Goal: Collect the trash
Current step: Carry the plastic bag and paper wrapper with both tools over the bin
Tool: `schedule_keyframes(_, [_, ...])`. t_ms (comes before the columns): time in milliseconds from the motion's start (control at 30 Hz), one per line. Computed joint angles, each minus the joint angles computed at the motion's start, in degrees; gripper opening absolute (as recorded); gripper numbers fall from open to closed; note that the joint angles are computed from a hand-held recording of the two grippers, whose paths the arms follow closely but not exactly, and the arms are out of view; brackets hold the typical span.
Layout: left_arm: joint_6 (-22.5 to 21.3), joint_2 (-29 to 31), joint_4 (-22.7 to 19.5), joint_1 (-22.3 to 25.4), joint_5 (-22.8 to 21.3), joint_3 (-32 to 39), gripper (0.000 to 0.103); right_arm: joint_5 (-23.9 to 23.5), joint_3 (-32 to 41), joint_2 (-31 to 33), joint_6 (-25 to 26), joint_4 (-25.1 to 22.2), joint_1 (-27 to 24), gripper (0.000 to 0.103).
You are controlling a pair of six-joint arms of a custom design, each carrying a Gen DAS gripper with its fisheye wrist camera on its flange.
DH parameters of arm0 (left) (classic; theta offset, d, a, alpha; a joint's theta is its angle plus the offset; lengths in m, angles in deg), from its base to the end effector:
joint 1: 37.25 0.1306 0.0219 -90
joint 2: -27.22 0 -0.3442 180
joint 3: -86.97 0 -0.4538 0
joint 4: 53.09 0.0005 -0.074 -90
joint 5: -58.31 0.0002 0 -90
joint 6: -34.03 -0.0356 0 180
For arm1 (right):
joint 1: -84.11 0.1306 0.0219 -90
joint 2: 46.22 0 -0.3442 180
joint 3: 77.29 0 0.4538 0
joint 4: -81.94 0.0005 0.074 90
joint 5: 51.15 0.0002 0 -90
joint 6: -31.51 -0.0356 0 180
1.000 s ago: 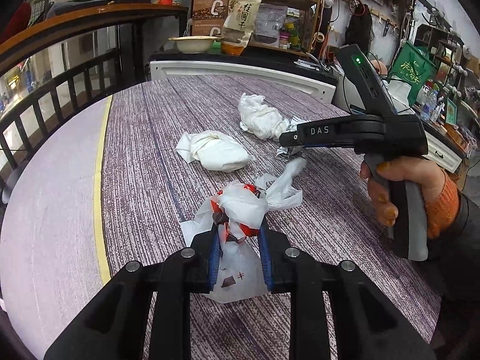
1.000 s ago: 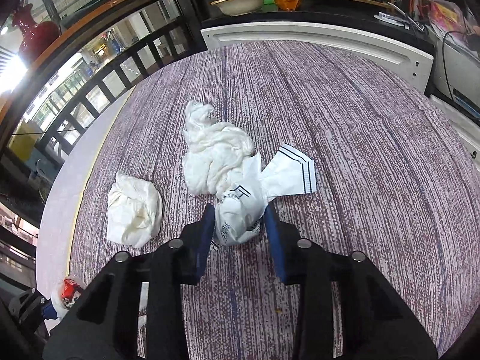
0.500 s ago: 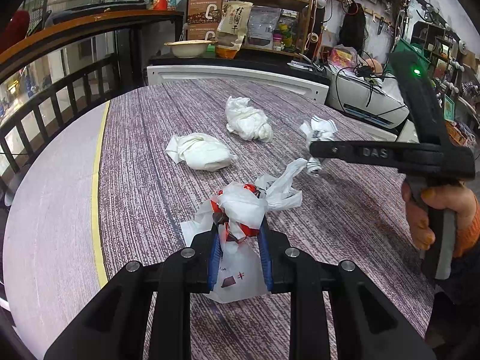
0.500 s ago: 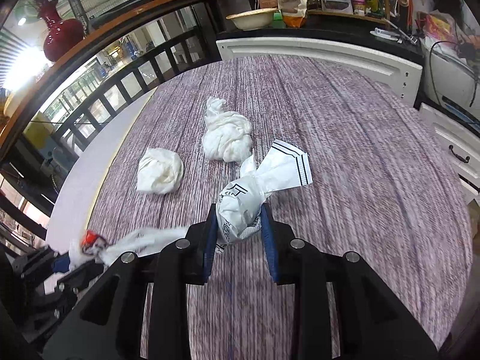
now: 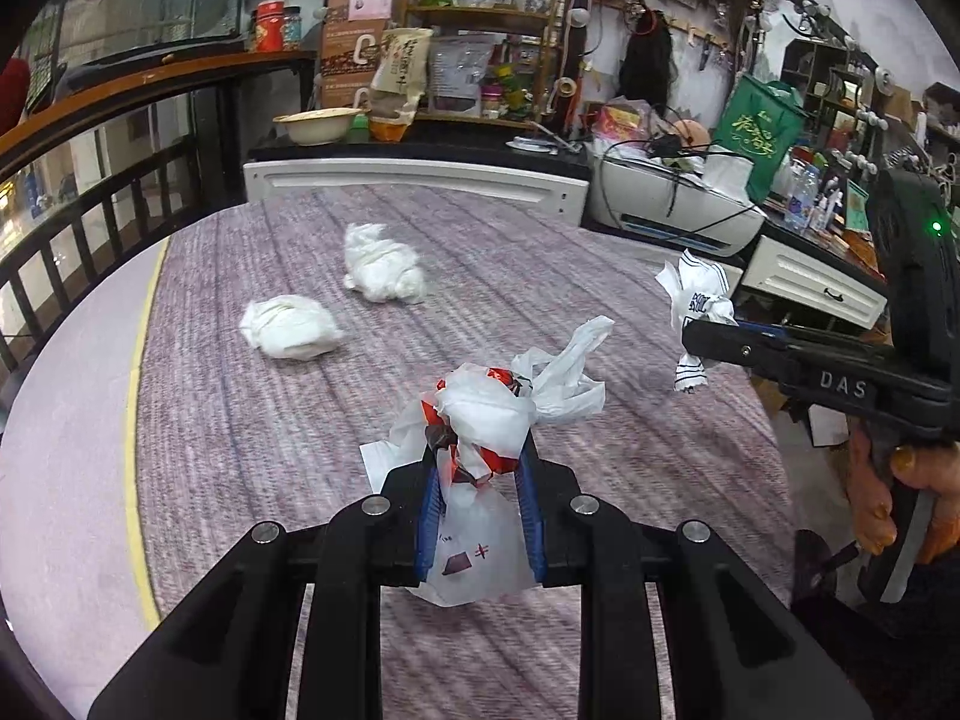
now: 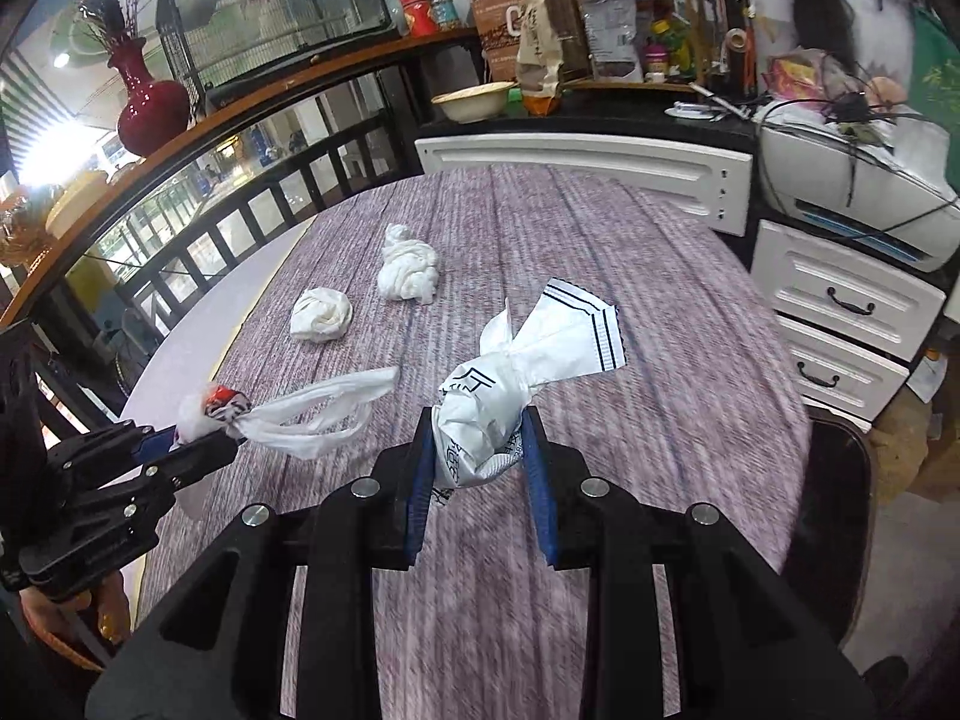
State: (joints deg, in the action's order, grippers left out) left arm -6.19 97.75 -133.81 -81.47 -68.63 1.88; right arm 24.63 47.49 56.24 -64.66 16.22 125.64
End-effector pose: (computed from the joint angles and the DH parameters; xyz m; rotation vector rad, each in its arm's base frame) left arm 0.2848 -0.2480 0.5571 -0.3417 2.2731 0.0150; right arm 0.4397 0.4004 0.5643 -0.8530 2.2509 0.6928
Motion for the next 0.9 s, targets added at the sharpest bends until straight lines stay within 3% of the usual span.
schedule_keyframes(433, [-4.17, 8.58, 6.35, -2.92, 2.37, 6.58, 0.023, 0.36, -14.19, -12.19, -0.92, 4.24, -7.06, 0.029])
schedule_keyframes(733, [-7.53, 13.83, 9.28, -3.25, 3.41, 11.76, 0.023, 4.26, -17.15, -14.57, -3.48, 6.59, -12.84, 0.029])
schedule_keyframes(900, [-9.64, 16.83, 10.77, -3.20, 4.53, 14.86, 0.023, 8.84, -17.99, -13.56, -3.76, 7.26, -14.96, 0.029])
